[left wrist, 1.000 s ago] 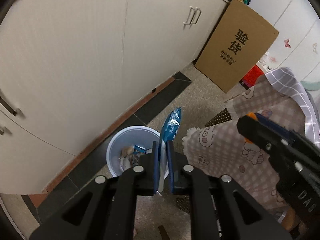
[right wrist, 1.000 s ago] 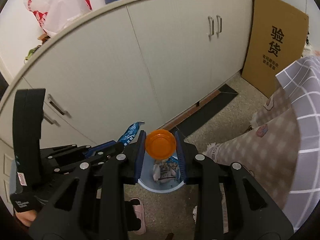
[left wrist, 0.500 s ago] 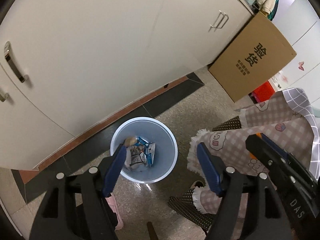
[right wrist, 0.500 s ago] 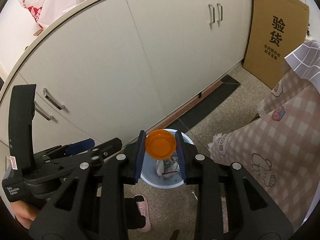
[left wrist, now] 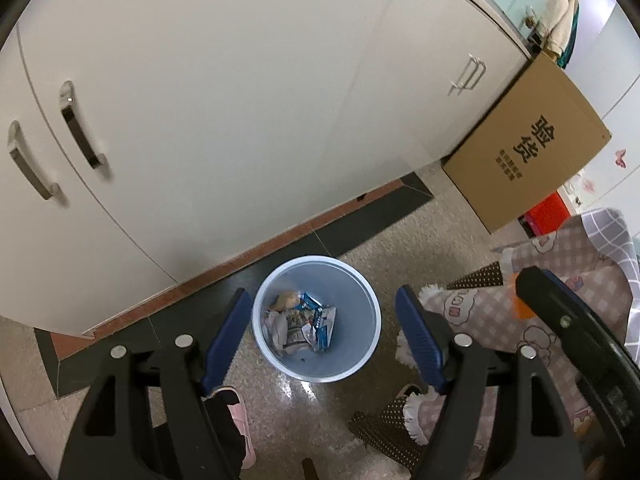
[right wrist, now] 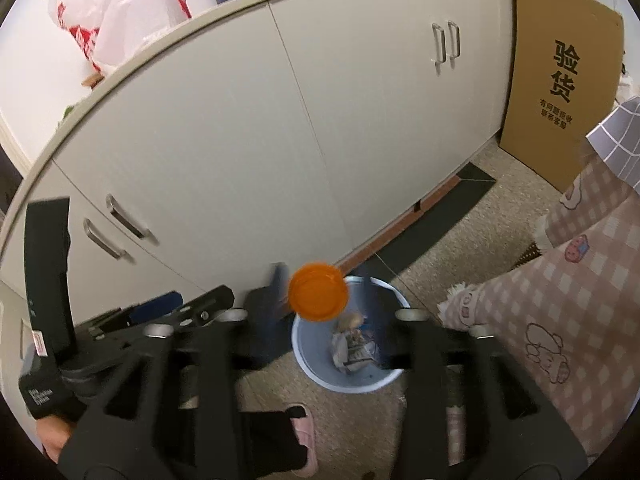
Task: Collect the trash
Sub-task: 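Move both tools back over the table toward the brown paper bag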
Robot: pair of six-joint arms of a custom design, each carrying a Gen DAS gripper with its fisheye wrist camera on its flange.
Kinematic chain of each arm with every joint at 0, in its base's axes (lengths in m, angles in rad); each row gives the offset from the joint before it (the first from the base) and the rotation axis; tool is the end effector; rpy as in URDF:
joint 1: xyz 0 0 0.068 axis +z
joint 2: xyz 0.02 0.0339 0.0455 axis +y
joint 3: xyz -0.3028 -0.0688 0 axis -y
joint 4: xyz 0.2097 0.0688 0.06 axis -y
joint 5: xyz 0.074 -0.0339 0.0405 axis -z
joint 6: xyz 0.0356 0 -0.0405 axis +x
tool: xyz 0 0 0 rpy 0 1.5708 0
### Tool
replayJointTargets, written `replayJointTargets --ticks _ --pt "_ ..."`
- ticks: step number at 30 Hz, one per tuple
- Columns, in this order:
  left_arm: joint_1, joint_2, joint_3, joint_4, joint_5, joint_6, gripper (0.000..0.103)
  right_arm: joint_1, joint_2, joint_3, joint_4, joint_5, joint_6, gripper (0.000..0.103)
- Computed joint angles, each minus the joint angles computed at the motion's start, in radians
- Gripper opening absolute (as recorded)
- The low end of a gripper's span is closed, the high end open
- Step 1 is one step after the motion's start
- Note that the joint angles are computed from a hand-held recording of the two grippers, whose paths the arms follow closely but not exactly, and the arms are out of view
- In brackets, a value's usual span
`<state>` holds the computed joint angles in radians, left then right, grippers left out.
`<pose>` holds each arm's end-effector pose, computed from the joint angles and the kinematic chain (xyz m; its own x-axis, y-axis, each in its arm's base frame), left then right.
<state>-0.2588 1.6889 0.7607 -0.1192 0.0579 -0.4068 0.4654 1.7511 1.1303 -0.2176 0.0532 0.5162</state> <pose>0.2741 -0.0747 0.1874 -0.8811 -0.1754 -0.4392 -0.0710 0.9672 -0.2438 0.3163 0.1567 0.2568 -0.7834 0.1581 -0.6010 -0.0341 0.9547 0.2956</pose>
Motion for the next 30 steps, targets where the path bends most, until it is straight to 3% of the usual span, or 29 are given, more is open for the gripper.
replayJointTargets --ticks 12,21,26,28,30 --pt "0.003 -0.131 0.023 -0.092 -0.021 -0.004 0.073 -0.002 -0.089 -0.006 -0.047 0.051 -0.001 0.066" --pt "-0.240 -0.250 0.184 -0.235 -0.137 -0.068 0.075 -0.076 -0.372 -0.030 -0.197 0.101 -0.087 0.067" --pt "-0.491 -0.197 0.353 -0.297 -0.229 -0.097 0.076 -0.274 -0.588 -0.039 -0.348 0.113 -0.197 0.070" --pt "-0.584 -0.154 0.424 -0.307 -0.257 -0.102 0.076 -0.414 -0.661 -0.051 -0.389 0.050 -0.254 0.070" --pt "-0.693 -0.083 0.527 -0.328 -0.301 -0.083 0.076 -0.653 -0.731 -0.054 -0.448 -0.076 -0.346 0.071"
